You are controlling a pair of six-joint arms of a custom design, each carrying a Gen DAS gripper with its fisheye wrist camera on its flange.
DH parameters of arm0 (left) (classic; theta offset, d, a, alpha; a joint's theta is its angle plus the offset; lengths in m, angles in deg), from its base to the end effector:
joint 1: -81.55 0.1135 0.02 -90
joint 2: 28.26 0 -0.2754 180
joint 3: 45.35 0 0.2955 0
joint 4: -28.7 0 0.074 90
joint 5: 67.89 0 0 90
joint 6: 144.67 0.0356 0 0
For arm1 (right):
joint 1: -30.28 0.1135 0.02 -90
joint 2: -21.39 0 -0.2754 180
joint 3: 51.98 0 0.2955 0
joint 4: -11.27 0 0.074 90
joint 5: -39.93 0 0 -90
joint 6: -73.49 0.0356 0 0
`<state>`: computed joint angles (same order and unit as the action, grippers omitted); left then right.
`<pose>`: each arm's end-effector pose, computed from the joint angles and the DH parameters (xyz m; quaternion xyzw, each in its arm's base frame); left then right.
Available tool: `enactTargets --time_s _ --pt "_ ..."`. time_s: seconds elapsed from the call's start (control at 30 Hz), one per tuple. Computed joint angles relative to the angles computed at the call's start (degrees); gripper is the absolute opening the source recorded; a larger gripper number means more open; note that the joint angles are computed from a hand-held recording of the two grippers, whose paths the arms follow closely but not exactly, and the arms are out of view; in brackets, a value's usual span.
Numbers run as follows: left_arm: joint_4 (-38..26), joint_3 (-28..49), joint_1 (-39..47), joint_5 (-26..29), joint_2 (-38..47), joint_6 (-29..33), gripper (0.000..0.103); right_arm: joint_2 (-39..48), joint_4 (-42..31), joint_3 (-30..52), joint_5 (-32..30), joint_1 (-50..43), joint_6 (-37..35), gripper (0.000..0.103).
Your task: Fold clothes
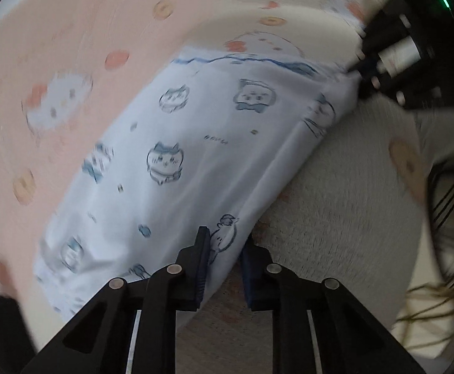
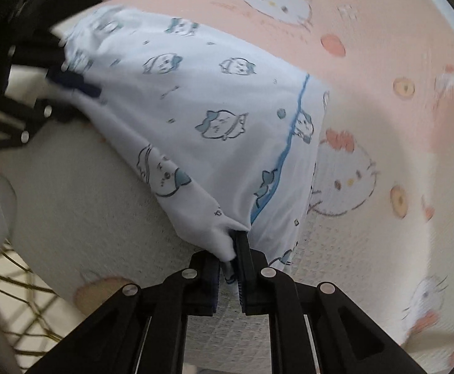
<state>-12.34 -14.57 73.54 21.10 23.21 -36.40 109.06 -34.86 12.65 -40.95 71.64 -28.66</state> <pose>0.1752 -0.0240 0.1280 0.2183 0.9448 0.0303 0.2425 0.2436 0.2069 0.1710 -0.4285 0.8819 -0.0302 0.1941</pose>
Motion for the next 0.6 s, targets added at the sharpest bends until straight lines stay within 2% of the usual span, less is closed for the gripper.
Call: enactTargets --time_s 0.1,0.23,0.33,0.5,0.6 --pt "-0.77 0.74 1.89 2.93 0.99 -3.24 0.015 1.97 -2.87 2.68 -0.51 -0.06 1.47 0.011" --pt "-0.63 -0.45 -3.03 -1.82 -0.89 -6.64 0.015 4.79 -6.89 6.34 0.65 1.01 3.98 0.011" --pt "-0.90 -1.08 -5.16 -3.16 -2.09 -10.56 0.015 7.42 -10.65 9.94 0.05 0.96 6.65 0.011" --pt "-1.31 -2.21 -7.48 -4.52 -4.42 -13.99 0.015 10.27 -15.56 14.92 -6.15 -2.20 11.51 0.010" --pt "-1.40 -1.52 -6.02 -2.61 -3.65 -15.24 0.015 10.68 -16.54 16.45 -9.53 -3.91 13.46 0.008"
